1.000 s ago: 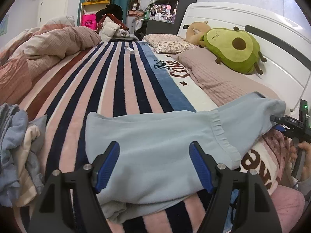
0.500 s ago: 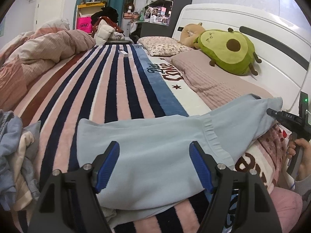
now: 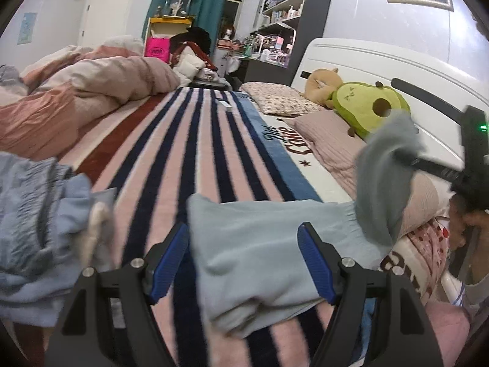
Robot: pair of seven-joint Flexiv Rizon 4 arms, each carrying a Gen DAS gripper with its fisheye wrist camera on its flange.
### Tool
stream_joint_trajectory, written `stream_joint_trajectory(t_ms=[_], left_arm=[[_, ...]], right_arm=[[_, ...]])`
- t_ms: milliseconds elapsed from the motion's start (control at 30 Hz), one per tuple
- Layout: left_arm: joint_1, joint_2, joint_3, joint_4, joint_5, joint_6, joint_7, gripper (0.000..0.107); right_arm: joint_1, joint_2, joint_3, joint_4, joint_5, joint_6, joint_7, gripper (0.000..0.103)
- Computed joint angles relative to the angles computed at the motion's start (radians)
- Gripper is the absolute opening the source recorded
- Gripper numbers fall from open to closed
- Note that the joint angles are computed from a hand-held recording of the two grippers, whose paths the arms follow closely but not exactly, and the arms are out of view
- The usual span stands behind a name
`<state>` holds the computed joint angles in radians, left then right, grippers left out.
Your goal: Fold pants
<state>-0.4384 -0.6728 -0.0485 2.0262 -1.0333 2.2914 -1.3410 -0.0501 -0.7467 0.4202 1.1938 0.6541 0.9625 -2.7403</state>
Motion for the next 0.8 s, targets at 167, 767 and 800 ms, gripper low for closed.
stream_joint_trajectory(t_ms=[167,767,800], left_arm=[[0.066,0.033,-0.011,0.116,0.156,0.026,-0.156,0.073],[0.211,-0.075,-0.036,-0.089,0.596,-0.195,-0.400,0.073],[0.228,-0.081,-0.047,-0.101,0.617,-0.204,-0.414,0.073]], right_arm=[[0.173,-0.019,-0.101,0.127,-0.231,-0.079,0.070,0.006],[0.145,-0.038,-0.086,0.166,-0.265,0.084,0.077,0.042],[0.145,-0.042,-0.085,0.172,-0.292,0.066,0.082,0.042]])
